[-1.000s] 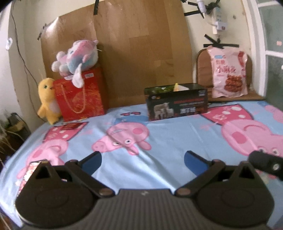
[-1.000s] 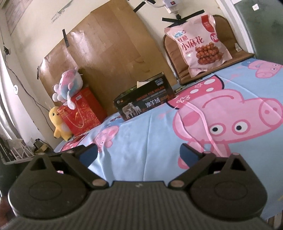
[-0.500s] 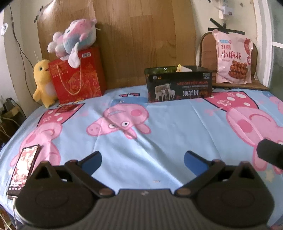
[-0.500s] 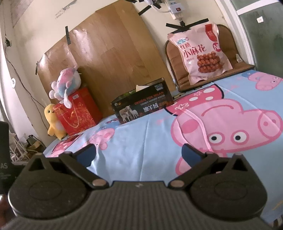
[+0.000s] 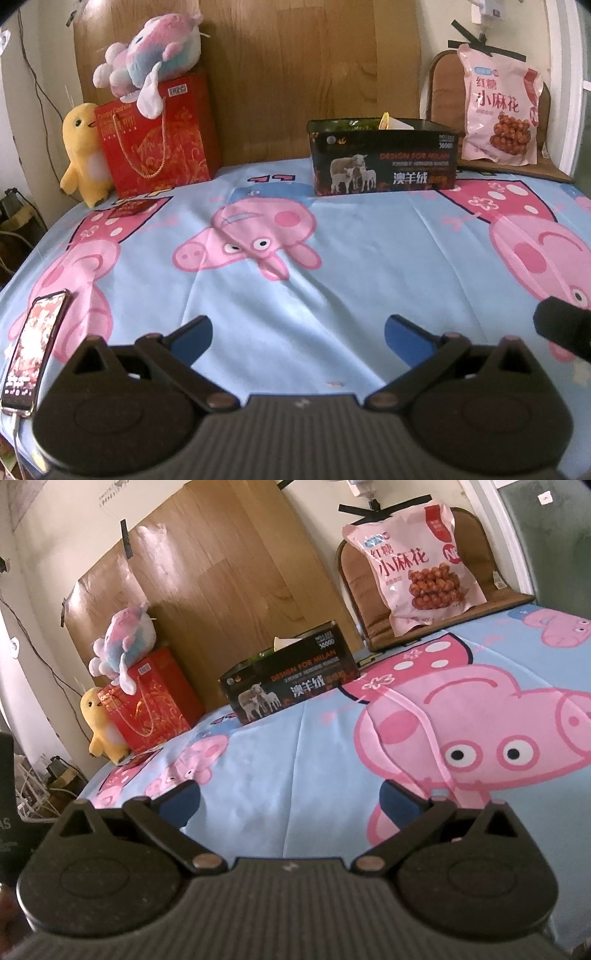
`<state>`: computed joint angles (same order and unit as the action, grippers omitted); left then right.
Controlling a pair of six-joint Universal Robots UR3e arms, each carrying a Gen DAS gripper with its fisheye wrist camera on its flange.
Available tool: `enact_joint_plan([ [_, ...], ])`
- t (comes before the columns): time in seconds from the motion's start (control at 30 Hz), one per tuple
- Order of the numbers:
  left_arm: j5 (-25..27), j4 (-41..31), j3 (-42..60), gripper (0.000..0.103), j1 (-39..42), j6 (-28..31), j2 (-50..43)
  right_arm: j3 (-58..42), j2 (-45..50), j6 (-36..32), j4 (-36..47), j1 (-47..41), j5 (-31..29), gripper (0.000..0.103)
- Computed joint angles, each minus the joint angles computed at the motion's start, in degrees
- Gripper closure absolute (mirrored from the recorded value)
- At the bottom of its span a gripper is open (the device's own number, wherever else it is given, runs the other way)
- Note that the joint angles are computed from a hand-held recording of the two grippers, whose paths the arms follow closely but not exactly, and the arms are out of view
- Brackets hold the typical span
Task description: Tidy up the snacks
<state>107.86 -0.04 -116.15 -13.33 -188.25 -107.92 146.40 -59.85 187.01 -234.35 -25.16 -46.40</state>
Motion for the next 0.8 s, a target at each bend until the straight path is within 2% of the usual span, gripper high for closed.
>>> enact_joint_plan([
  [0.8, -0.4, -2.2, 5.9, 0.0, 0.7, 0.1, -5.6, -6.6, 2.9, 0.9, 5.0, 2.4, -3.4, 0.0],
])
